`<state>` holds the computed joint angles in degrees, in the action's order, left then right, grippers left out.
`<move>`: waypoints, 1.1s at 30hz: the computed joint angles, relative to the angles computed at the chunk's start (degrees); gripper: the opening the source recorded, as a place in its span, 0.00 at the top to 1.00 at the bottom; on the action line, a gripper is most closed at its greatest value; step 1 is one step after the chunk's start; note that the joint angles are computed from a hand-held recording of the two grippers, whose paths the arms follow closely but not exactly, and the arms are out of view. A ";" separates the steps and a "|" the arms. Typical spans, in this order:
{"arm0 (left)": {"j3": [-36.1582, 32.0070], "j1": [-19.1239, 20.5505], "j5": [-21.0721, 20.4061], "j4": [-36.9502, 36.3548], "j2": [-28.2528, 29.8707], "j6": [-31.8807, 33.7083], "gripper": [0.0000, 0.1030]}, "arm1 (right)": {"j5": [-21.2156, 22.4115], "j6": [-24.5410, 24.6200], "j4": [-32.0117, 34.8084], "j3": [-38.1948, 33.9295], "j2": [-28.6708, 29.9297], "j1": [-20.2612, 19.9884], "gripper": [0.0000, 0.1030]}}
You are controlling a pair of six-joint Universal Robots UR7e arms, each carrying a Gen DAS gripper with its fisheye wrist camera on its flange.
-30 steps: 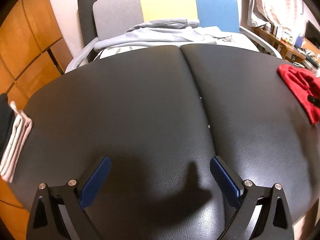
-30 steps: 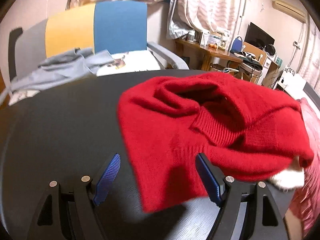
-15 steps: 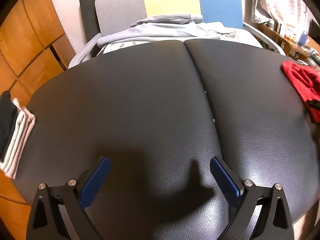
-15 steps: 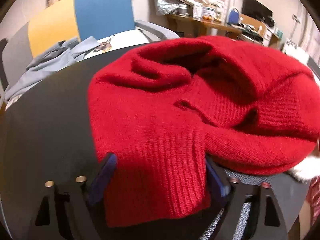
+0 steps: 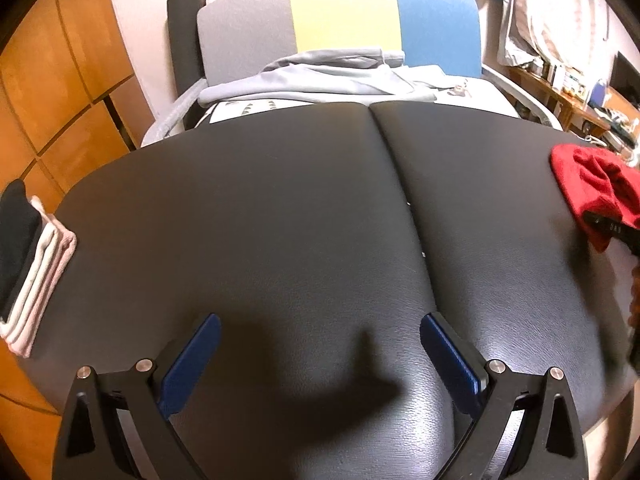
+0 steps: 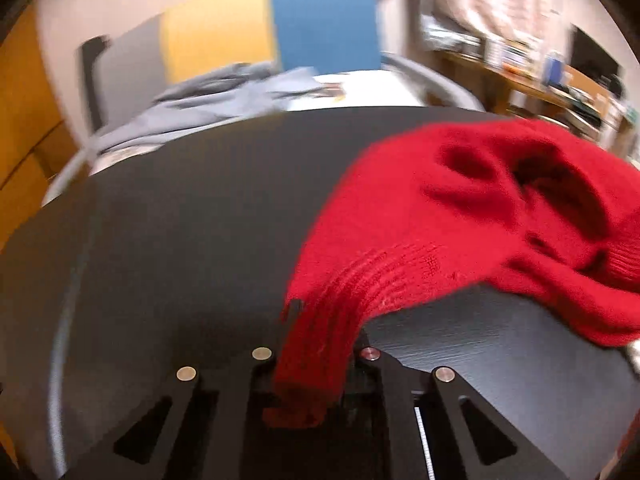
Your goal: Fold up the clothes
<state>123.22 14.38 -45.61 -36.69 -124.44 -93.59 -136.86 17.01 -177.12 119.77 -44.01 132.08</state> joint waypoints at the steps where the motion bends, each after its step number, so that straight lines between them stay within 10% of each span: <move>1: -0.27 0.28 0.21 0.75 0.11 -0.43 0.02 | 1.77 -0.78 0.22 -1.71 1.52 0.75 0.90; 19: -6.99 -3.04 -4.39 23.99 -4.04 -16.94 0.02 | 29.44 -8.01 5.13 -27.87 21.35 5.01 0.90; 29: -10.97 -13.98 -16.81 41.84 -8.06 -29.03 0.02 | 46.77 -8.44 4.72 -32.72 27.52 6.47 0.90; 33: -12.09 -14.23 -17.79 43.51 -9.33 -31.28 0.02 | 42.91 -6.16 2.80 -30.76 26.55 8.21 0.71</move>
<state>111.14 0.15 -63.41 6.82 -133.77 -124.87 -93.95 10.84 -174.33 89.01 -17.46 140.29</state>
